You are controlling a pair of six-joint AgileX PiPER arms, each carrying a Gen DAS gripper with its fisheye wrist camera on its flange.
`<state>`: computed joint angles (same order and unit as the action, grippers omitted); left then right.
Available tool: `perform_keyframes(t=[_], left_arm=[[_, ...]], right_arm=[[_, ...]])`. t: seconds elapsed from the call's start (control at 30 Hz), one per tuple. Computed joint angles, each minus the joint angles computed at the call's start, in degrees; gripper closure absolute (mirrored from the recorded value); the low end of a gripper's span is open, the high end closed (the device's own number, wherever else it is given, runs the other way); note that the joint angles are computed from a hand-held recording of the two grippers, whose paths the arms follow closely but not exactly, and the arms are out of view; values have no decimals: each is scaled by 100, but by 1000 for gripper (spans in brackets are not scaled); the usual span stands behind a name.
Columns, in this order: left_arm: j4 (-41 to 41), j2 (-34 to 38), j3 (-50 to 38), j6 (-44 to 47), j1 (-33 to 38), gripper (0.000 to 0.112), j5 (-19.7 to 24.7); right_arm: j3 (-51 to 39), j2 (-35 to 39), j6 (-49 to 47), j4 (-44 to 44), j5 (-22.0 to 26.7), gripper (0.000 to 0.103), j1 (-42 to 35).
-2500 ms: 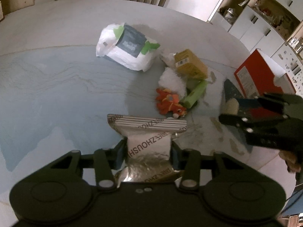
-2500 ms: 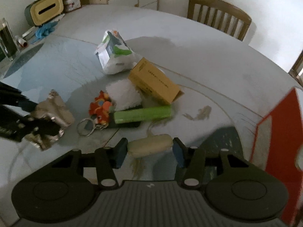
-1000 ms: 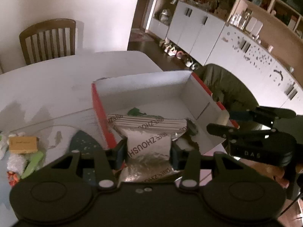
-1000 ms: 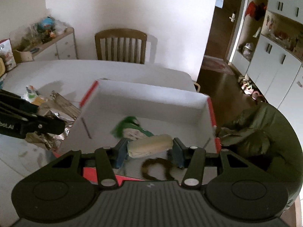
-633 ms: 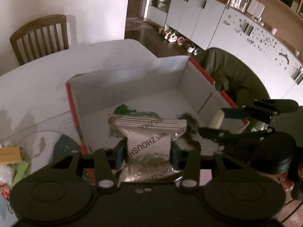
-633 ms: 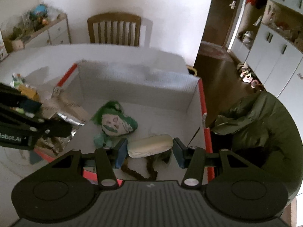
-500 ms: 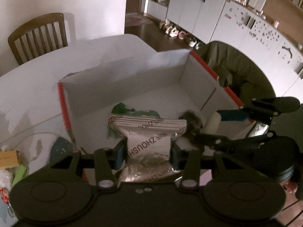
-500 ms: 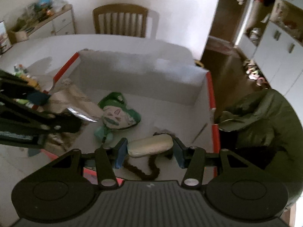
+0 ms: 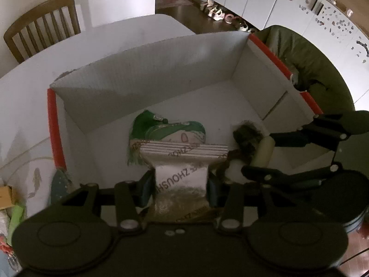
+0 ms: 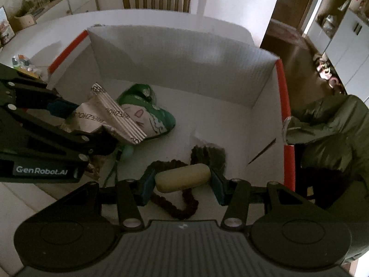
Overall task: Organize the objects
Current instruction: 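Open the right tool to drop the cylinder while the left tool releases the snack bag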
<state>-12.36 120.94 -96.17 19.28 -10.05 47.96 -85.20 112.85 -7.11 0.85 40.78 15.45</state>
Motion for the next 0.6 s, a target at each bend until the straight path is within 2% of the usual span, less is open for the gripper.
perform_keyframes(t=[0.17, 0.33, 0.43, 0.6], left_arm=[[99, 110, -114, -47, -46, 67, 90], [66, 185, -187, -69, -14, 65, 160], [24, 168, -164, -27, 4, 65, 138], [-112, -58, 181, 126, 36, 47, -192]], right_arm=[[-164, 165, 52, -65, 124, 52, -1], [-80, 116, -227, 176, 24, 51, -68], [90, -33, -407, 336, -100, 46, -139], [395, -342, -774, 758, -300, 39, -260]])
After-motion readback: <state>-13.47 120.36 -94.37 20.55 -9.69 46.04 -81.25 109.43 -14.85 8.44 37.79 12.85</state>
